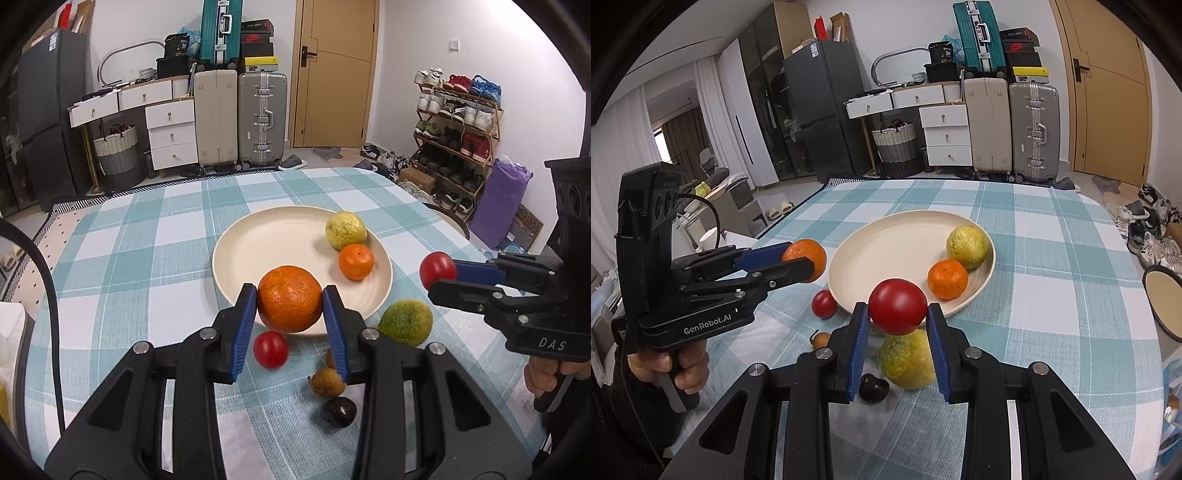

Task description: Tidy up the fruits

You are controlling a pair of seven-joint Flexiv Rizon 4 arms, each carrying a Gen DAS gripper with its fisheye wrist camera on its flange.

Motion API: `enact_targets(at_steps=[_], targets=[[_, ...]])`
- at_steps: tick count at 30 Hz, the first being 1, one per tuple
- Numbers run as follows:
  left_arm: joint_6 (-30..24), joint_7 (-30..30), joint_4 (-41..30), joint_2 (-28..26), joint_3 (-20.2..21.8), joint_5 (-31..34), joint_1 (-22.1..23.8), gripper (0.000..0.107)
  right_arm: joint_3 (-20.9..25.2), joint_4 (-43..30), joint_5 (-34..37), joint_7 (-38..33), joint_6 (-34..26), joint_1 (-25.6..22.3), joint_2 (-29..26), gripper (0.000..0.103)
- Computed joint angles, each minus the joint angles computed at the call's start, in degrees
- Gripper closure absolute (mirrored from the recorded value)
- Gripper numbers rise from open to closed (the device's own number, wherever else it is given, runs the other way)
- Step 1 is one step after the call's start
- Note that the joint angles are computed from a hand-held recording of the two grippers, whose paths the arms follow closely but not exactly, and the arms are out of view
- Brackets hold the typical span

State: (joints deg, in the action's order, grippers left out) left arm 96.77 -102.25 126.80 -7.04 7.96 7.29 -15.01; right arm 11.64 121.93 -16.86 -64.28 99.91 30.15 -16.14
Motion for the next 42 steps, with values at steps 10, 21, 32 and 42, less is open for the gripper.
enact_targets(at_steps=[10,21,32,42], targets=[[-1.6,1.6,-3.5,-3.1,-1.6,-2.3,1.3,0.073,4.0,-6.1,-0.2,-1.1,-5.4,-3.1,-3.6,0.071],[-1.5,7.2,-4.9,-7.9,-4.3,-9.4,4.2,0.073,5.8,-12.4,2.0,-4.1,-13.9,-3.1,-7.6,0.071],[-1.7,9.1,-6.6,-11.0,-2.4,-12.3,2.6,0.073,3.8,-15.5,2.5,-5.0,-18.1,-0.6,-9.3,0.071],[-2.8,8.9,-7.3,-11.7,-0.8,-12.3,1.1,0.073,1.5,-15.8,0.6,-3.7,-18.6,1.2,-9.6,0.071]])
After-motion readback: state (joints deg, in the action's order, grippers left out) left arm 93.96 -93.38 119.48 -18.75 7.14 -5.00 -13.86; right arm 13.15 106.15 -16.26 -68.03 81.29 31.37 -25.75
